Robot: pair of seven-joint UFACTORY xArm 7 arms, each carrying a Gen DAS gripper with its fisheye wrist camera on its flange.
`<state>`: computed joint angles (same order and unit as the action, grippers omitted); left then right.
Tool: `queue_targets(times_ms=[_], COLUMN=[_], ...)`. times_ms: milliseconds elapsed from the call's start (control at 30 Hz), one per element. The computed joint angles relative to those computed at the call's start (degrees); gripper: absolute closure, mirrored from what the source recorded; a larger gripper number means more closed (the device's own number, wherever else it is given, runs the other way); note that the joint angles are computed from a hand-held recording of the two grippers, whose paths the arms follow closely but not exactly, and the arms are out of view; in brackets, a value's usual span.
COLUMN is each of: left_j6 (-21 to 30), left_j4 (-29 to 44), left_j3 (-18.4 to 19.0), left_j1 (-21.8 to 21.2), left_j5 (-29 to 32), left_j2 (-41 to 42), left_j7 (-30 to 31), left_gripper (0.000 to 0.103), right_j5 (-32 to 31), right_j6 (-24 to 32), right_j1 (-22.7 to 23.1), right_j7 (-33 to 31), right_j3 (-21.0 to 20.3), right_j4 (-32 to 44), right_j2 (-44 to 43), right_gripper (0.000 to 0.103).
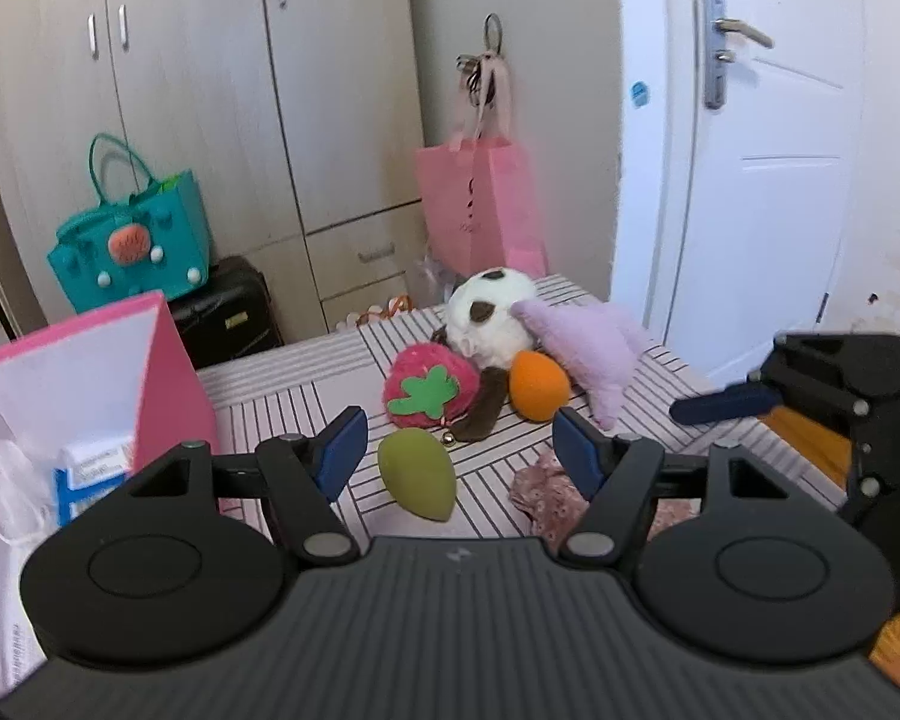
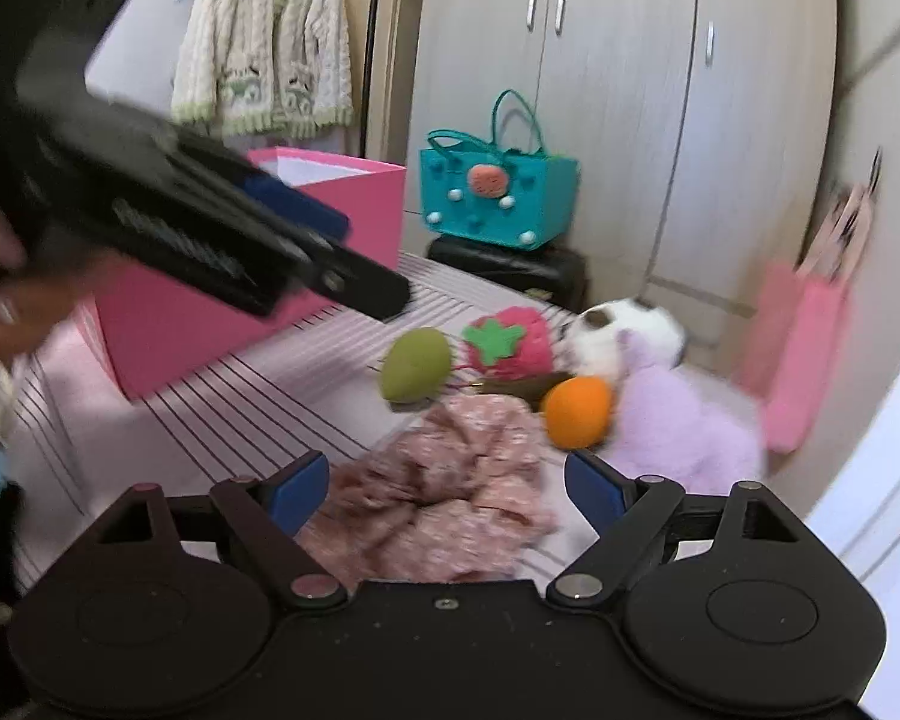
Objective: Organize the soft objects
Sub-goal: 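Grasp the green egg-shaped sponge with the left gripper while the right gripper grasps the pink floral cloth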
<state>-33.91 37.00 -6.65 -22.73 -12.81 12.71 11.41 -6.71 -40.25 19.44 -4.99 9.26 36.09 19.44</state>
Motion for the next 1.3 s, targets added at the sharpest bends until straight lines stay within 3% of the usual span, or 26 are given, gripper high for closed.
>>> queue_targets(times_ms=[67,133,167,233,333,500,567,700,867,1033,1133,1300], left_j6=[2.14,5.89,6.55,7.56,7.7,8.65,7.23,3.8,4.2,3.7,-0.12,-4.15], left_j4=[2.31,5.44,6.44,7.91,9.28,11.33,12.01,13.07,14.14,14.97,14.23,12.07], left_j3=[-0.12,3.4,3.38,3.33,3.07,1.23,4.27,10.77,8.21,8.57,7.22,5.21], left_j1=[0.2,-4.6,-4.49,-3.59,-2.27,1.55,-2.15,-11.77,-9.29,-9.97,-8.86,-7.65], left_j5=[-1.04,-7.94,-8.62,-7.34,-5.21,0.15,-2.45,-13.74,-14.62,-17.09,-14.68,-13.8], left_j2=[2.03,4.02,4.93,6.49,8.29,10.79,11.96,14.0,15.03,16.31,17.08,16.39], left_j7=[-0.63,3.7,3.98,2.48,-0.03,-6.81,-5.97,1.8,3.28,3.68,3.48,2.24], left_gripper=[0.036,0.036,0.036,0.036,0.036,0.049,0.05,0.051,0.051,0.064,0.065,0.065], right_j5=[-2.11,5.2,10.27,14.53,12.26,19.18,19.53,17.79,20.4,27.85,25.57,25.57], right_j6=[1.02,0.14,-0.95,-3.6,-5.29,-6.16,-5.06,-1.4,-1.11,-4.52,-6.61,-9.08], right_j1=[-2.58,1.28,4.04,6.41,4.86,9.31,9.31,8.35,10.4,14.02,12.06,10.82], right_j7=[4.0,4.74,3.04,1.41,4.83,1.98,2.23,3.28,1.74,-0.79,0.96,3.91], right_j3=[1.85,0.23,-0.87,-1.53,-0.11,-1.49,-1.32,-1.26,-2.38,-3.43,-2.31,-1.59], right_j4=[1.45,2.53,2.95,3.45,3.59,5.77,6.35,6.69,7.51,7.73,7.03,6.86], right_j2=[1.49,2.99,3.69,5.17,6.82,9.75,10.19,9.71,10.18,11.31,11.76,12.61], right_gripper=[0.014,0.014,0.014,0.014,0.014,0.014,0.014,0.013,0.014,0.037,0.047,0.076])
